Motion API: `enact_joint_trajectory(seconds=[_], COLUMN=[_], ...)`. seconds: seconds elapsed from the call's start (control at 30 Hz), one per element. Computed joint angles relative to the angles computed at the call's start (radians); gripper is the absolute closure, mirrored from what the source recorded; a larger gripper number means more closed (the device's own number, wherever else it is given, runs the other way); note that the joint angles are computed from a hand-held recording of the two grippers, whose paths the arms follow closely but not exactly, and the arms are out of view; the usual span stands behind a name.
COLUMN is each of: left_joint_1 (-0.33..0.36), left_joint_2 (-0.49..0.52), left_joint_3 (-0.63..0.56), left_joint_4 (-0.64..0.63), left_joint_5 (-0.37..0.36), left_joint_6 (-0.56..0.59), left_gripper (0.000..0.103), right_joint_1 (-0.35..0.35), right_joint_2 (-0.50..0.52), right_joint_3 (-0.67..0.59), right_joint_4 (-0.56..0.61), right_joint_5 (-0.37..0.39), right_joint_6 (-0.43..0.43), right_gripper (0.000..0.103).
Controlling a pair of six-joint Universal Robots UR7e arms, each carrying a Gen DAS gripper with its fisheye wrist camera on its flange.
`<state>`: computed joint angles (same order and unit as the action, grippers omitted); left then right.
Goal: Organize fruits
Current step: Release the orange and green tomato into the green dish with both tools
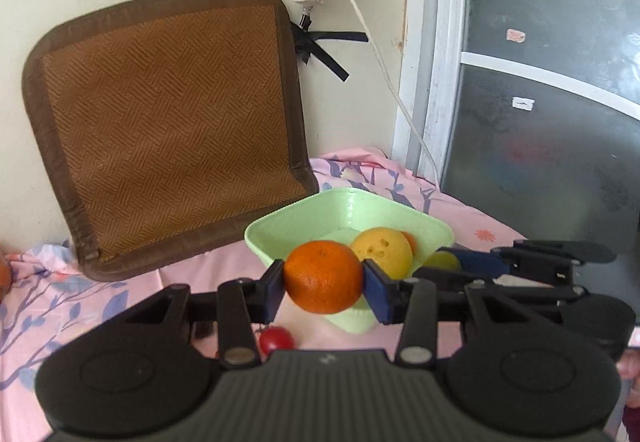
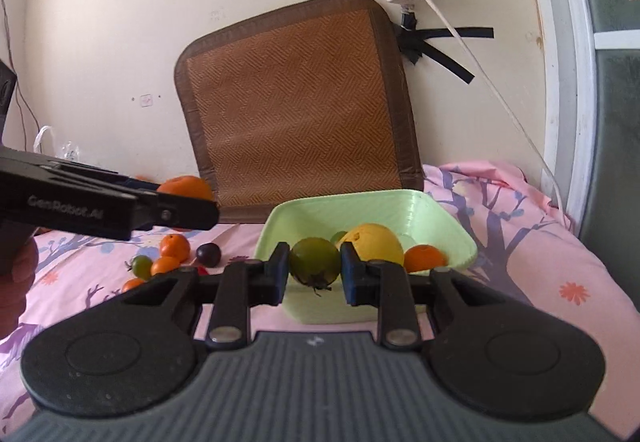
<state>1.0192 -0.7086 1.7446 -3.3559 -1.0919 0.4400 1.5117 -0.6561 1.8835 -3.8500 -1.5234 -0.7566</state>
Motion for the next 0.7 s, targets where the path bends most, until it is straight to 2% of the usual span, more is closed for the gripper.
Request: enact_joint_trajectory(seconds=[0.2, 0.33, 0.4, 0.57, 0.7], left_joint_1=[0.031, 0.043, 0.042, 0.043, 0.062], left_joint_2=[0.115, 0.15, 0.156, 0.106, -0.006], left_joint_3=[-0.185, -0.229, -0.226, -0.175, -0.048], left_joint_4=[0.127, 0.167, 0.142, 0.085, -0.04], left_joint_5=[0.014, 0.018, 0.017, 0.0, -0.009], left_joint_6=[-0.017, -0.011, 0.006, -0.029, -0.101], left_gripper=[0.062, 0.06, 0.054, 0.052, 0.051], right_joint_1=[-0.005, -0.012, -0.019, -0.032, -0.044], right_joint_2=[0.037, 0.044, 0.044, 0.044, 0.046], right_joint_3=[-0.052, -0.058, -0.058, -0.045, -0.032], right_joint_4=[0.003, -0.007, -0.019, -0.07, -0.147], right_joint_5=[-0.012, 0.006, 0.021, 0.05, 0.062], right_joint_6=[-0.01, -0.021, -0.008, 0.025, 0.068], right_gripper=[0.072, 0.069, 0.058, 0.057, 0.057])
